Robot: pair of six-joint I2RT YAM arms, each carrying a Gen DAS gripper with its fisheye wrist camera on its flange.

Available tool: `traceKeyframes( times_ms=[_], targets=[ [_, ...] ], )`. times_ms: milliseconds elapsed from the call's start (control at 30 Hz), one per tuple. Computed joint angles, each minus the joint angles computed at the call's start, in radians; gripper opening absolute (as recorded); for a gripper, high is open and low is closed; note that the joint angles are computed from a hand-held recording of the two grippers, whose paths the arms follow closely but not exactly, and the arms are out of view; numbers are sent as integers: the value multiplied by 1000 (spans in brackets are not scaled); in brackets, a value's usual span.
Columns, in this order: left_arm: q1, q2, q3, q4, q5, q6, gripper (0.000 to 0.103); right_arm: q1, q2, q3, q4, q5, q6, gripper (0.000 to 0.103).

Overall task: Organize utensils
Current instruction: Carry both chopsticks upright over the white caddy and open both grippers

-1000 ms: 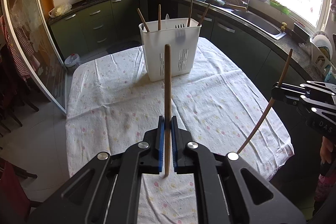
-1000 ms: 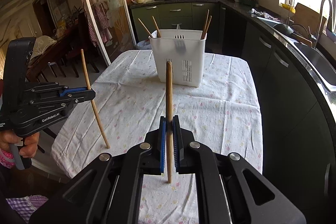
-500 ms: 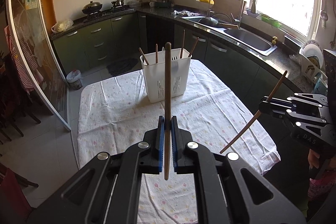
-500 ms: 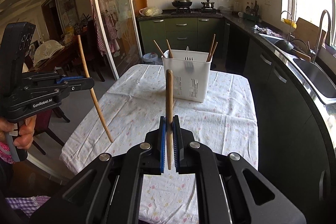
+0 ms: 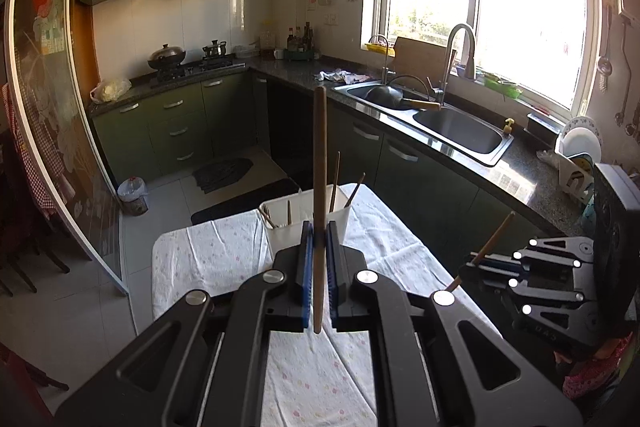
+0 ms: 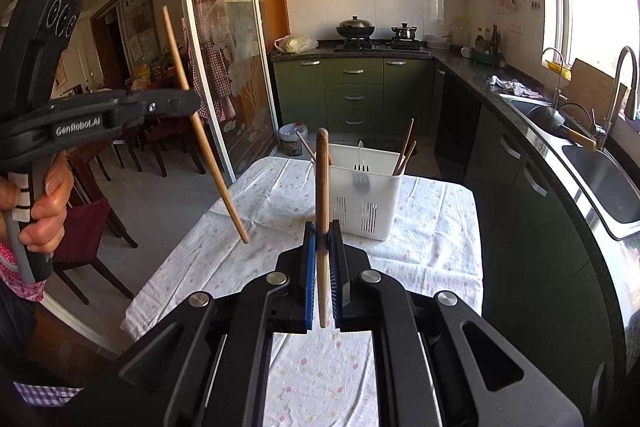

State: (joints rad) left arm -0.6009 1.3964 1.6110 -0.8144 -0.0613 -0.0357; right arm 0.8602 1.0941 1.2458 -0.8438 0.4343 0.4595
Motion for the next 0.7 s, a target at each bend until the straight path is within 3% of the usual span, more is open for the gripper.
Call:
traceKeyframes(
  times_ms=[267, 500, 700],
  targets=[
    [15, 363, 462, -26, 1, -28, 6, -218, 96, 146, 50, -136, -148, 7],
    [30, 668, 812, -99, -13, -53, 6, -372, 200, 251, 96, -261, -207, 7],
    [49, 819, 910, -98, -43, -64, 6, -435, 291, 322, 117, -327, -231, 7]
  ],
)
